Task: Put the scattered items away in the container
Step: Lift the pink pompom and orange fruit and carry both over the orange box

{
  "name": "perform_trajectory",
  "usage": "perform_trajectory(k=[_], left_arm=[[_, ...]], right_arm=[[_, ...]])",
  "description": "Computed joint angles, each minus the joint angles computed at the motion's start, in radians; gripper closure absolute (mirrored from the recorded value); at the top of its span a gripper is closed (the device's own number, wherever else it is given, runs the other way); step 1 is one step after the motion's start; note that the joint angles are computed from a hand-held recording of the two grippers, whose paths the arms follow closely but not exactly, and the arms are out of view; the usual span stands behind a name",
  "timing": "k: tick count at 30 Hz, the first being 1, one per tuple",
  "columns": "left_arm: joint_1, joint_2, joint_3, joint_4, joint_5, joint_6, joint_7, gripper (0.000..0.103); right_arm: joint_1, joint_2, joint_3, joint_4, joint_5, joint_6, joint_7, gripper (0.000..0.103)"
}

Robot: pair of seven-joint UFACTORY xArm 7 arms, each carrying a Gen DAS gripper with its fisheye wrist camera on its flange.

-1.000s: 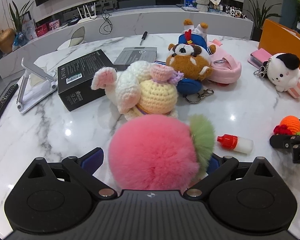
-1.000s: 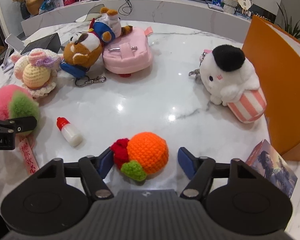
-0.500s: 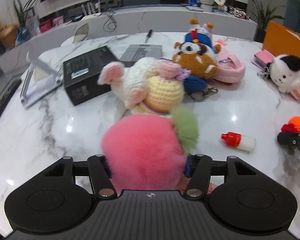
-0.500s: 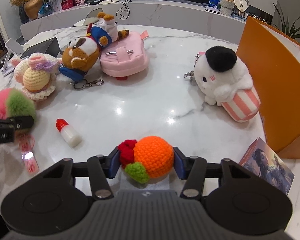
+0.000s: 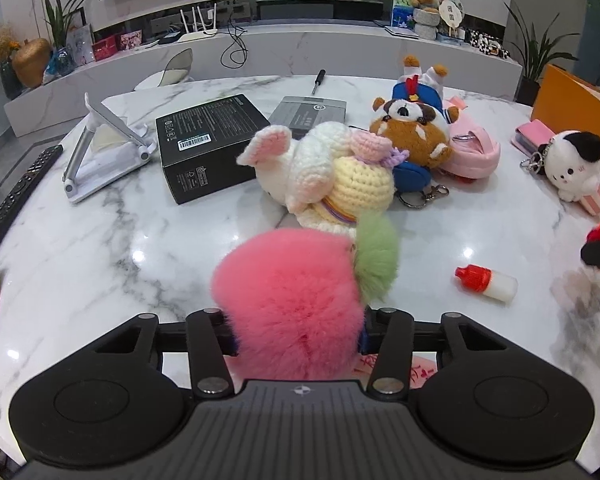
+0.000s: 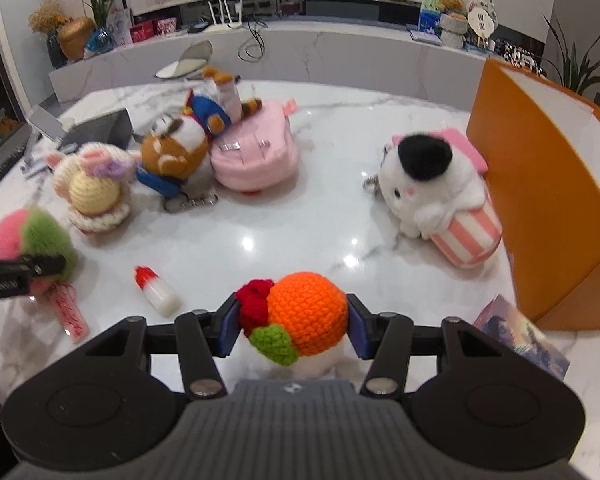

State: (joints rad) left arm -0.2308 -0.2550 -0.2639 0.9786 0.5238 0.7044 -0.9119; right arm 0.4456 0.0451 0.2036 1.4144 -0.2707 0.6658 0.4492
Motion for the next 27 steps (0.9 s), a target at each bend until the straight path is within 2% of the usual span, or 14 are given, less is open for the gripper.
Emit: perform_trajectory(k=[8, 14, 18, 22, 27], left_arm=[[0.002, -0.043, -0.009, 0.010, -0.014, 0.019, 0.013, 0.048], [0.006, -0.032, -0.023, 0.079, -0.007, 0.053, 0.025, 0.048], [-0.001, -0.004, -0.023, 0.163, -0.011, 0.067, 0.044, 0.048], [-0.017, 0.054, -0.033, 0.283, 0.028, 0.100, 0.071, 0.048], [-0.059, 0.143, -0.013, 0.425, 0.023, 0.097, 0.105, 0.048]], right_arm=[[-0.024, -0.051, -0.003, -0.017, 0.068, -0.045, -0.055, 0.047], [-0.046, -0.088, -0.003, -0.019, 0.093, -0.054, -0.097, 0.047], [-0.060, -0.099, -0.002, 0.010, 0.090, -0.057, -0.120, 0.047], [-0.073, -0.097, -0.005, 0.062, 0.085, -0.044, -0.138, 0.047], [-0.089, -0.086, -0.013, 0.131, 0.074, -0.014, -0.162, 0.047]])
